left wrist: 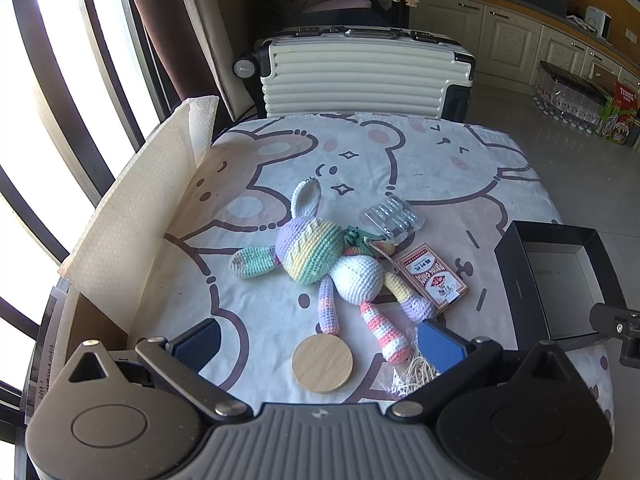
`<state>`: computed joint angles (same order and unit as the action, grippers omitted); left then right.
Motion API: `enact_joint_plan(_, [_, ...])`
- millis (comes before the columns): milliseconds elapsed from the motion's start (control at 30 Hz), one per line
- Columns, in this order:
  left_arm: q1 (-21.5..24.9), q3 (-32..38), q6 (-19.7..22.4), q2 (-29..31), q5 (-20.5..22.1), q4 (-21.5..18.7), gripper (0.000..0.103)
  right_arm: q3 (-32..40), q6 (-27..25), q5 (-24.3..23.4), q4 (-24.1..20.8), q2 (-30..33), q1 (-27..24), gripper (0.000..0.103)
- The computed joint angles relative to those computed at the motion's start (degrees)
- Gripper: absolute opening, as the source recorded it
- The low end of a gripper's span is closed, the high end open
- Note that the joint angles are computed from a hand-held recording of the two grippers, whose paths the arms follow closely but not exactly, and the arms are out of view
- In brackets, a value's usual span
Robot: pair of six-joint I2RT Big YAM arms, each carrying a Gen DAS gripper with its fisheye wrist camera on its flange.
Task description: Organize objects
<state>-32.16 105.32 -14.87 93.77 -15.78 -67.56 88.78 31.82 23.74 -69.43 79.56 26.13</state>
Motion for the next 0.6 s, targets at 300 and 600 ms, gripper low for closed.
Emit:
enact_joint_plan(300, [0.01,0.17,0.0,0.09,0.03,-0.14,0.103,0.01,0.02,0.03,-0.01,0.01,0.02,0.094])
enact_joint_plan(600, [-0.17,-0.14,-0.29,-0.03,-0.18,-0.01,0.103,0.05,0.05,0.03,-0.09,0.03,0.06,0.094])
